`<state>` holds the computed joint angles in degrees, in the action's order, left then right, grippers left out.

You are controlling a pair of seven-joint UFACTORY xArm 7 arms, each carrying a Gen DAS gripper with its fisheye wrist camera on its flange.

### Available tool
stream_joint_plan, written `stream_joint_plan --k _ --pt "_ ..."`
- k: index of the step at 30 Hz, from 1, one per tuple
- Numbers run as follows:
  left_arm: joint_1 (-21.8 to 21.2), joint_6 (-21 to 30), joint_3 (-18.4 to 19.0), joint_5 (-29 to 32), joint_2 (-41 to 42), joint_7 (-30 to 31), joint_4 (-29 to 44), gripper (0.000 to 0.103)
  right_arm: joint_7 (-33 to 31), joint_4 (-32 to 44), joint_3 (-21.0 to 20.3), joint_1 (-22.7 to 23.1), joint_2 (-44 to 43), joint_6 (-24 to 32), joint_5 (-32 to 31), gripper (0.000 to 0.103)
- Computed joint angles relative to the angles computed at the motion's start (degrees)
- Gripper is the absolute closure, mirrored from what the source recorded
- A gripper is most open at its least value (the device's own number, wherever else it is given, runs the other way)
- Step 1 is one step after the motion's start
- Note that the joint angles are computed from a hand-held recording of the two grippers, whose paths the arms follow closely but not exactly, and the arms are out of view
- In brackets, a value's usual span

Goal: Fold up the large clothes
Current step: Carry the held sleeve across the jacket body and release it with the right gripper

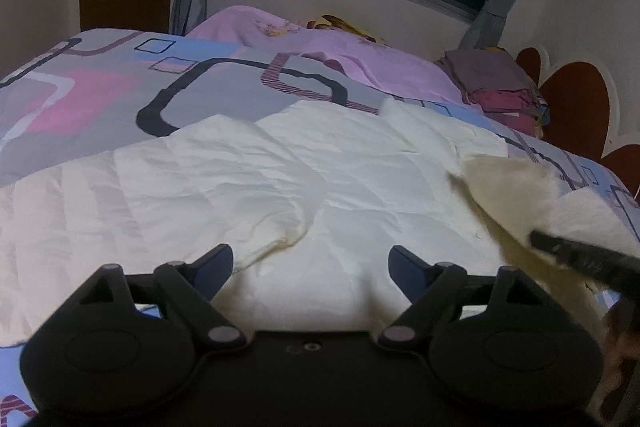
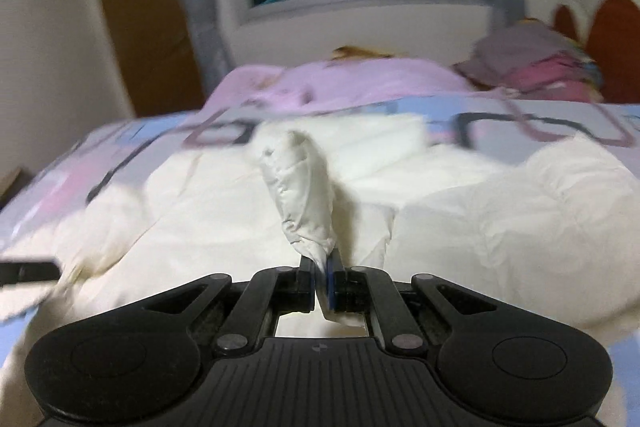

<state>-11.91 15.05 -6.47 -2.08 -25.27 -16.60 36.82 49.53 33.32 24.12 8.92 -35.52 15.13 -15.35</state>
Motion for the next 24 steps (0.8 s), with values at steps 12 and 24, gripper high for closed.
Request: stream_joint_plan --k 12,24 --pt "-3.0 -0.2 5.2 -5.7 0.4 6.3 -0.2 0.013 -5.6 9.3 0.1 4.7 17.8 -2.7 -4.0 0.092" --pt "-19.0 0.0 14.4 -32.3 12.1 27.9 7.7 0.029 -1.9 -8.5 -6.1 3.5 -14.0 6.9 1.4 0.057"
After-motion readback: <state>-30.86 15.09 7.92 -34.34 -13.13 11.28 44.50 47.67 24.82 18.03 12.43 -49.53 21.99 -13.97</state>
